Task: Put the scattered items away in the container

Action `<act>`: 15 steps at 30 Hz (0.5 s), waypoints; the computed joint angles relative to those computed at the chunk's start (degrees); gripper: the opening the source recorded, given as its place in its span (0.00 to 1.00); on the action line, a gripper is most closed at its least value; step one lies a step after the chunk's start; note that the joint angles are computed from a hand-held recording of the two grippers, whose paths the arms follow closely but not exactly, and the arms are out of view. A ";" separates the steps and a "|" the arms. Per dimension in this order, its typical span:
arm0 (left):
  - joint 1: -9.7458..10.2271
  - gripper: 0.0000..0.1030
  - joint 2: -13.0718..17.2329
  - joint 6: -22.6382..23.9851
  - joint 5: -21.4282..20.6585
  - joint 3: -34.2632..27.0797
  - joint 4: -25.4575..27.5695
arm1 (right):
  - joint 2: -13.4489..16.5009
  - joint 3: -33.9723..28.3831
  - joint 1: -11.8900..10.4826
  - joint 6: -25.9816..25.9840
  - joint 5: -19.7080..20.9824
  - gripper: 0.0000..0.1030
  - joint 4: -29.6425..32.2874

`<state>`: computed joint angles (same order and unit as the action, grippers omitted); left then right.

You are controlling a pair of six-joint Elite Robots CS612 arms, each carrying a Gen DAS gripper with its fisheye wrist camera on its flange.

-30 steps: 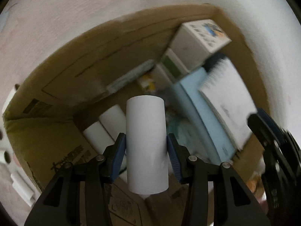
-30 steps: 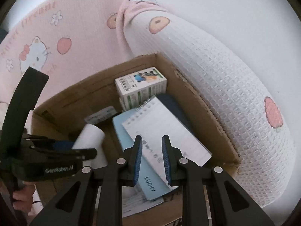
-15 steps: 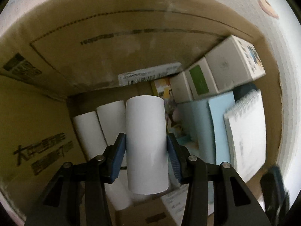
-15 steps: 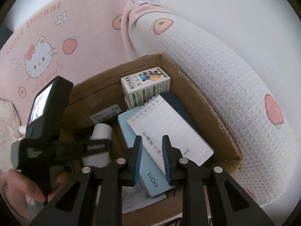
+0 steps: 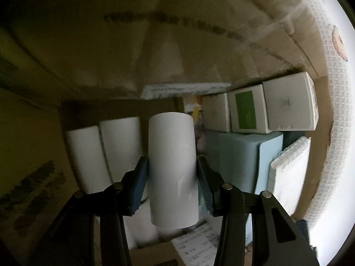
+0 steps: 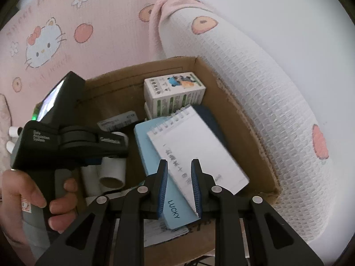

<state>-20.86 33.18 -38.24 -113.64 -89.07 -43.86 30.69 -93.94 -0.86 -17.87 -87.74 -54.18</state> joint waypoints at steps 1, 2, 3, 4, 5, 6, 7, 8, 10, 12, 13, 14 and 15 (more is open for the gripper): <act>0.01 0.47 0.02 -0.30 -0.38 0.06 0.06 | 0.01 -0.04 -0.02 -0.11 0.29 0.17 0.30; -0.08 0.47 -0.03 -0.67 -0.04 0.08 0.20 | 0.02 -0.09 0.03 -0.24 0.22 0.17 0.47; -0.26 0.47 -0.10 -1.10 0.98 0.00 0.23 | 0.06 -0.14 0.11 -0.44 0.02 0.17 0.55; -0.37 0.47 -0.14 -1.16 1.54 -0.04 0.07 | 0.10 -0.20 0.20 -0.67 -0.19 0.17 0.64; -0.45 0.47 -0.15 -1.04 1.80 -0.08 -0.12 | 0.13 -0.25 0.30 -0.89 -0.41 0.17 0.78; -0.50 0.47 -0.11 -1.50 1.65 -0.19 -0.41 | 0.17 -0.31 0.40 -1.05 -0.58 0.17 0.90; -0.63 0.47 0.17 -4.37 2.01 -0.53 -1.74 | 0.21 -0.36 0.49 -1.27 -0.65 0.17 1.08; -0.61 0.47 0.30 -4.84 1.62 -0.71 -2.50 | 0.24 -0.43 0.58 -1.67 -0.52 0.17 1.39; -0.52 0.47 0.54 -5.54 0.56 -1.06 -4.00 | 0.31 -0.37 0.70 -2.23 -0.35 0.17 1.61; -0.76 0.47 -0.02 -5.05 1.55 -0.86 -3.16 | 0.35 -0.41 0.94 -2.90 -0.47 0.17 1.81; -0.87 0.47 -0.26 -4.60 1.91 -0.72 -2.88 | 0.37 -0.43 1.00 -3.15 -0.40 0.17 1.90; -0.96 0.47 -0.52 -3.71 2.06 -0.53 -2.57 | 0.41 -0.43 1.03 -3.41 -0.24 0.17 1.97; -1.05 0.47 -1.02 -2.25 2.18 -0.16 -1.51 | 0.44 -0.41 1.02 -3.46 -0.09 0.17 2.06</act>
<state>-21.91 32.17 -40.49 -111.46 -89.23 -45.37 31.13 -94.35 0.16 -21.33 -87.83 -52.13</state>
